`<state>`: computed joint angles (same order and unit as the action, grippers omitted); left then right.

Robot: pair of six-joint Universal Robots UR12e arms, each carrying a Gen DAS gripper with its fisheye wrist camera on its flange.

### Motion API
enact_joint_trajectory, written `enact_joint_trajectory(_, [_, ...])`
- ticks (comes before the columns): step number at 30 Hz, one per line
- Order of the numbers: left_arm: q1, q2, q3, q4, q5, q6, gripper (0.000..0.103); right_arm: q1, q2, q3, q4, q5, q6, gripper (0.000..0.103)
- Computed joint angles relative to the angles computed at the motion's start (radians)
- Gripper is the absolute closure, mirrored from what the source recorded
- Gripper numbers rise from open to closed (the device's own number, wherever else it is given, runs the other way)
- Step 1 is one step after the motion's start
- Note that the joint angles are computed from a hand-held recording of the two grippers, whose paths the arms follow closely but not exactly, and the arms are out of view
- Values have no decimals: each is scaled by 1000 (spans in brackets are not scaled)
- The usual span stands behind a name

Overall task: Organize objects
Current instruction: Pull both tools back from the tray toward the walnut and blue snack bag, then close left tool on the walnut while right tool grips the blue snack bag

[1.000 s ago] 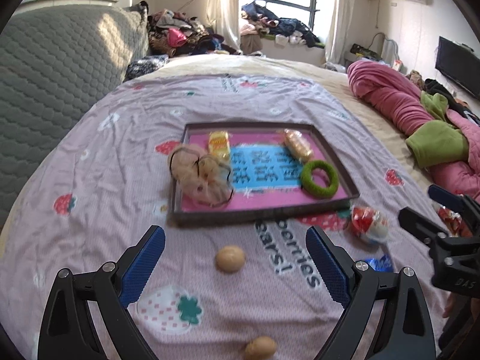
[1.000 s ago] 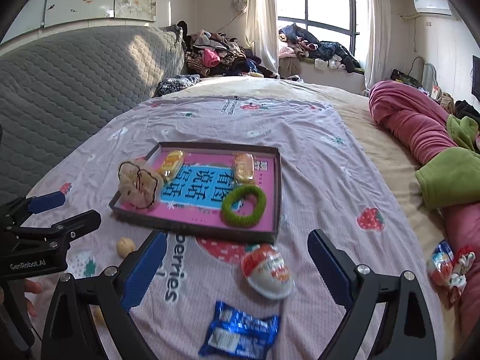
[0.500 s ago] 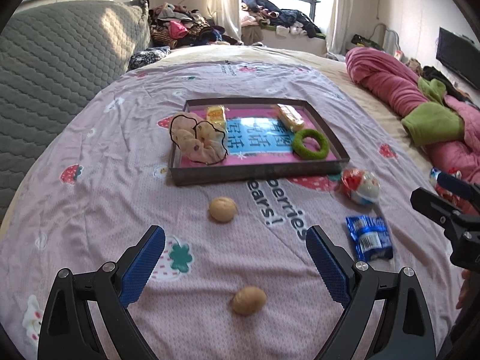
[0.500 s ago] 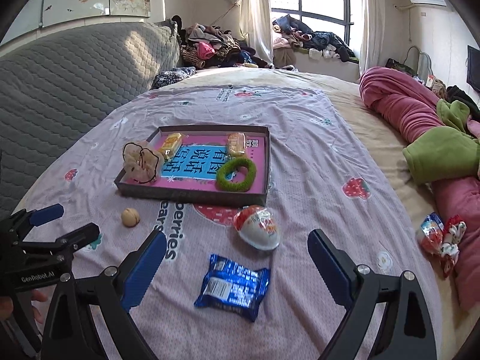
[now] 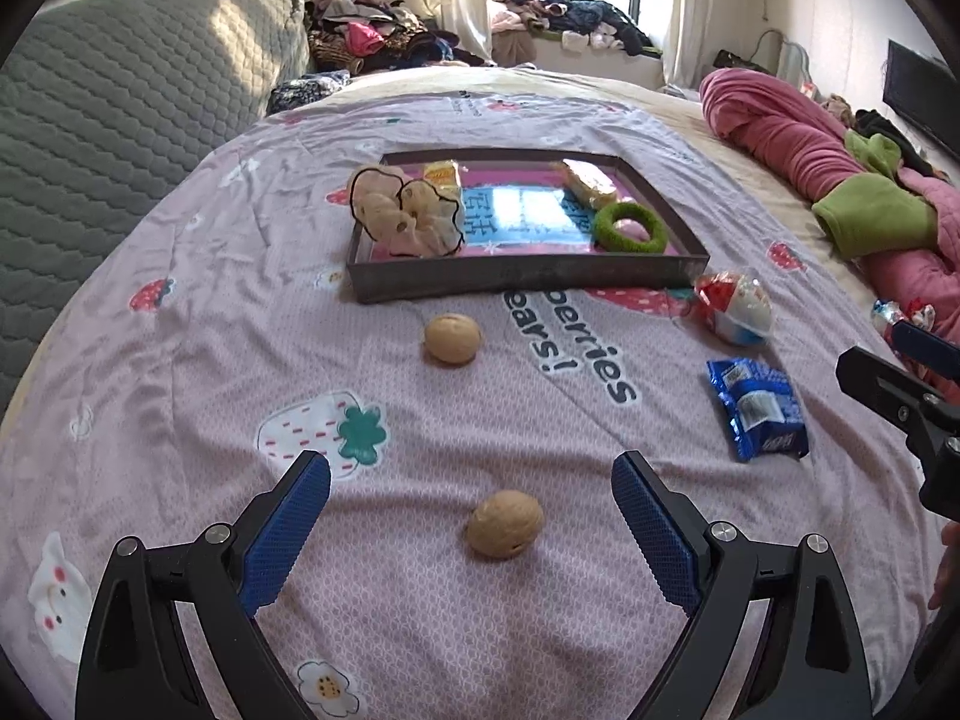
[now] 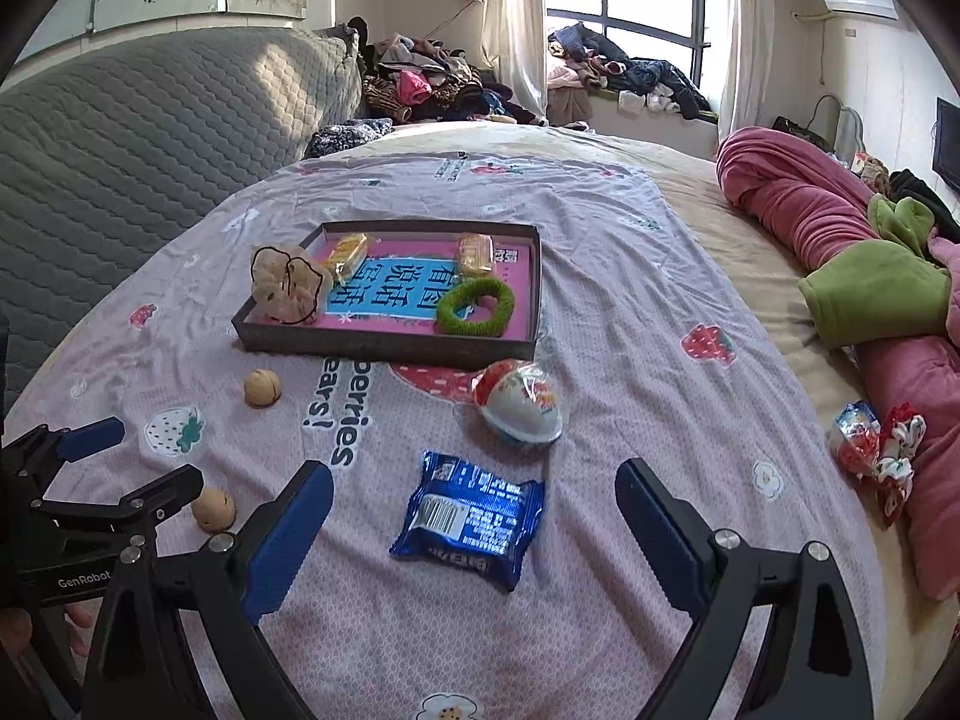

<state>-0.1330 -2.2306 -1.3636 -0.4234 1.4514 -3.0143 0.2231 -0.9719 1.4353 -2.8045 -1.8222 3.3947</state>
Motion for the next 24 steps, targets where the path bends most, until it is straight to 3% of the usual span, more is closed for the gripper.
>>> enact_joint_trajectory(15, [-6,-24,10,-51,20,3,8,-2,27,-13,50,-5,13,7])
enact_joint_trajectory(24, [-4,-27,6,-69,-5,12,9,-2,47,-25,58,-14,18,7])
